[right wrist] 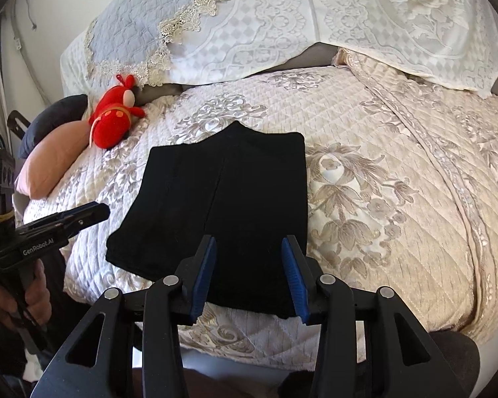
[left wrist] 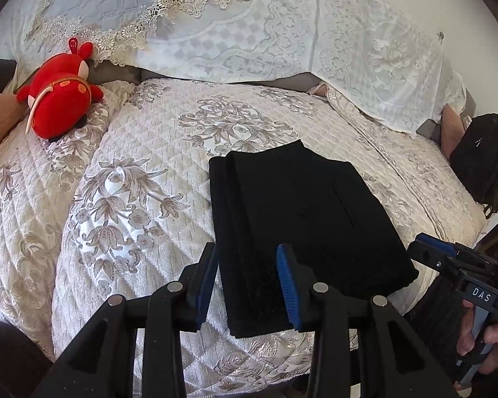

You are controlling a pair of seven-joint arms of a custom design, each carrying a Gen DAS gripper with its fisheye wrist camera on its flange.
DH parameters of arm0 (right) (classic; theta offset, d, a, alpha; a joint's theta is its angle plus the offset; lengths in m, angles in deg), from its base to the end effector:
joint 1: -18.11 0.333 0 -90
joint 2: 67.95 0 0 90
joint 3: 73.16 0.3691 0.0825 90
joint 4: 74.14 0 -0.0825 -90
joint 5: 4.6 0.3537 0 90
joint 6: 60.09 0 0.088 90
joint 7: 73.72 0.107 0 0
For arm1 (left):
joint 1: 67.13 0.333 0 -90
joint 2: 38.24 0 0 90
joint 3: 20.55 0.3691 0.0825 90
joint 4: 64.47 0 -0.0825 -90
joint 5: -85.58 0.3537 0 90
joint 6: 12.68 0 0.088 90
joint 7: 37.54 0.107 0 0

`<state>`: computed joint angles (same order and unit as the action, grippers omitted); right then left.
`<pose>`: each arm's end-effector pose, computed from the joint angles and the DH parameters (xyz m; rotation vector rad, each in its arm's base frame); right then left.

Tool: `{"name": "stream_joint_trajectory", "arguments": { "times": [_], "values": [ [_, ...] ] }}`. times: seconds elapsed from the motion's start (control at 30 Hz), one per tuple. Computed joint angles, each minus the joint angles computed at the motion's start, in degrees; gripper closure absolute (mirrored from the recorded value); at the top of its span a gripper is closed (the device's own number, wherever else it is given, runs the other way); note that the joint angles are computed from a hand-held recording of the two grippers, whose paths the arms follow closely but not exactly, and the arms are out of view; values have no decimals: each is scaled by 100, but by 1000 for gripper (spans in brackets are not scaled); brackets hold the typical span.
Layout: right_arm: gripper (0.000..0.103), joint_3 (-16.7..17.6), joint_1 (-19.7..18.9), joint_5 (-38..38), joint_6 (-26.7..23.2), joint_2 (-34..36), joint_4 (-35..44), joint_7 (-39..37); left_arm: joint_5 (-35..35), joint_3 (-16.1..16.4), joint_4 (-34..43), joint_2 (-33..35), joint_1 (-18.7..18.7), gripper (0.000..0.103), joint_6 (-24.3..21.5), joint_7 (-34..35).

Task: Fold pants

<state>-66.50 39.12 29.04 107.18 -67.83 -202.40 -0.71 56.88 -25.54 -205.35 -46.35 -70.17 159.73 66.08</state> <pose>0.4951 0.2206 0.5108 -1.9186 1.4911 -0.2199 0.4753 -0.0332 0.4977 -1.9676 1.7940 -0.8565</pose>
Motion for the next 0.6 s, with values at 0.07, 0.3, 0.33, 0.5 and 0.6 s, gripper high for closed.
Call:
{"name": "stream_joint_trajectory", "arguments": {
  "times": [0.07,0.3,0.33,0.5,0.6],
  "values": [
    [59,-3,-20,135,-57,74,96,-101,115,-38,42,50,42,63,16,-68],
    [59,74,-230,280,-195,349,353,-206,-233,62,290,319,-9,63,-134,224],
    [59,91,-268,283,-216,368,370,-214,-445,95,347,362,-32,63,-200,377],
    [59,182,-471,465,-371,551,550,-369,-1656,133,640,569,-6,56,-539,1357],
    [59,209,-566,501,-466,662,656,-378,-1774,62,735,679,128,55,-682,1373]
  ]
}}
